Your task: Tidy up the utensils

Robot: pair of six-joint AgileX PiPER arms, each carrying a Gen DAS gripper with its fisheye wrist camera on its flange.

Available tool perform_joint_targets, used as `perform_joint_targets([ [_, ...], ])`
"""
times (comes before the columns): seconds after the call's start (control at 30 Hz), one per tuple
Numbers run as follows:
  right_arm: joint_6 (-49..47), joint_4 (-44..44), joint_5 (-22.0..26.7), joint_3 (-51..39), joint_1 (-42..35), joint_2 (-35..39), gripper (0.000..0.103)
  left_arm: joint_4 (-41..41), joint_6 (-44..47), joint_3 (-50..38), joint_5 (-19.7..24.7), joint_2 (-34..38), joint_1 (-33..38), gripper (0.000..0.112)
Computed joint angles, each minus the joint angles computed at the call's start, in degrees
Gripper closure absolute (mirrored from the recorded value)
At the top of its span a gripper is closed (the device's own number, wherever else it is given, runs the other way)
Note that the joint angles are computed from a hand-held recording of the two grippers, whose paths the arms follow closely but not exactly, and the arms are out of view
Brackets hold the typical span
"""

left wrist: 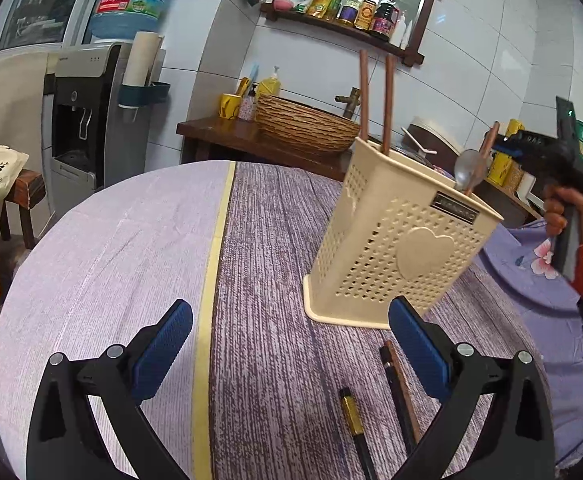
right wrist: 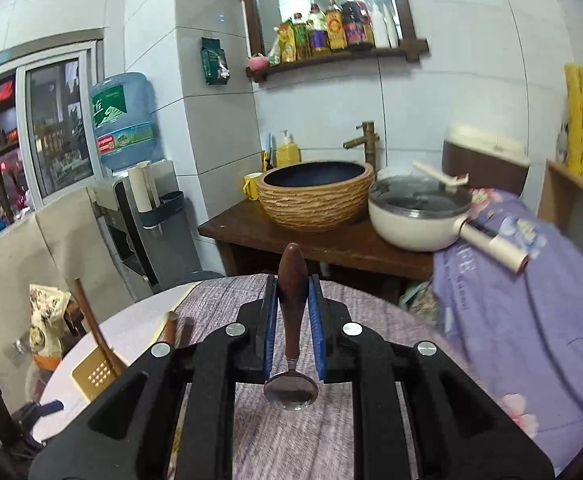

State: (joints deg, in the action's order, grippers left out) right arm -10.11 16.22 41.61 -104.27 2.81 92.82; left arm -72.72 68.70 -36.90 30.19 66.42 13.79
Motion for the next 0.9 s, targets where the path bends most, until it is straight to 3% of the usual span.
perform_joint_targets([
  [0.2,-1.37,-1.08,8.21,-1.1,0.97,-8.07,0.087,10.55,-9.64,-0.63,3.47,-6.14,0.99,0.015],
  [0.3,-2.02,1.77,9.06,-1.51,3.22,-10.02,0.087,15.63,-14.29,-0.97,3.04,-9.01,-0.43,0.015],
  [0.67,15.22,-15.65,-5.52,6.81,20.62,-7.36,0.087,27.09,-26.78,1.58,1.5,-16.71,-5.04,0.015],
  [0.9,20.19,-21.27,-7.3,12.83,23.69,-4.98,0.087,25.68,-23.29,3.92,4.72,-17.73,-0.86,0.015],
])
